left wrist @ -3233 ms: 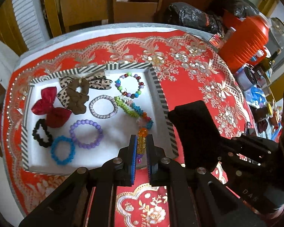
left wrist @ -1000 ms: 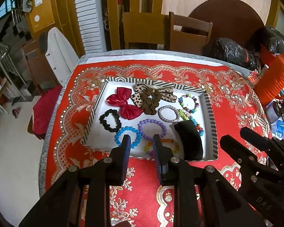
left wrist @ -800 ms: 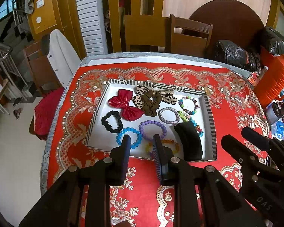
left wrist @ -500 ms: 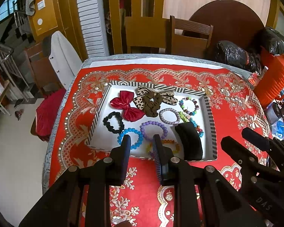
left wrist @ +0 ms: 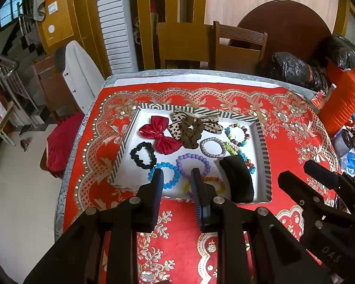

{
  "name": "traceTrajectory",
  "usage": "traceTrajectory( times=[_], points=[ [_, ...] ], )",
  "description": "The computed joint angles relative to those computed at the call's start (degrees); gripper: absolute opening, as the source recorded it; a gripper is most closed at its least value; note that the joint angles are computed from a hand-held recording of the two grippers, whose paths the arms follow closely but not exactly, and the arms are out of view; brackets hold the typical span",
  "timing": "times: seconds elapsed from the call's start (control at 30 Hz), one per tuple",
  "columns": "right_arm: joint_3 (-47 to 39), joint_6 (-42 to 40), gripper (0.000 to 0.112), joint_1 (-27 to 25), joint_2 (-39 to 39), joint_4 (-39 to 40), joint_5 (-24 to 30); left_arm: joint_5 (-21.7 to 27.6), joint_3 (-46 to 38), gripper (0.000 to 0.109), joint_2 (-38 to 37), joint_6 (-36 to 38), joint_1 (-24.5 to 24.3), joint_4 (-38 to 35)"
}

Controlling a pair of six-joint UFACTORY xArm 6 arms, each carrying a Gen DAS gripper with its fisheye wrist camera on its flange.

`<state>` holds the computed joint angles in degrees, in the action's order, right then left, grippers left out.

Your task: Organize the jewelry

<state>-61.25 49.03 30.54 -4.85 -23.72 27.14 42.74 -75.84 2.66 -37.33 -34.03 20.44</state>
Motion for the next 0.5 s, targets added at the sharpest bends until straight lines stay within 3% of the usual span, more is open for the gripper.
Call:
traceTrajectory(
  times=[0.5],
  points=[
    [1.3,-2.0,0.063,-1.0,-0.1,2.6,-0.7,-1.6,-0.3,0.01,1.6,2.3,0.3,-2.6]
  ],
)
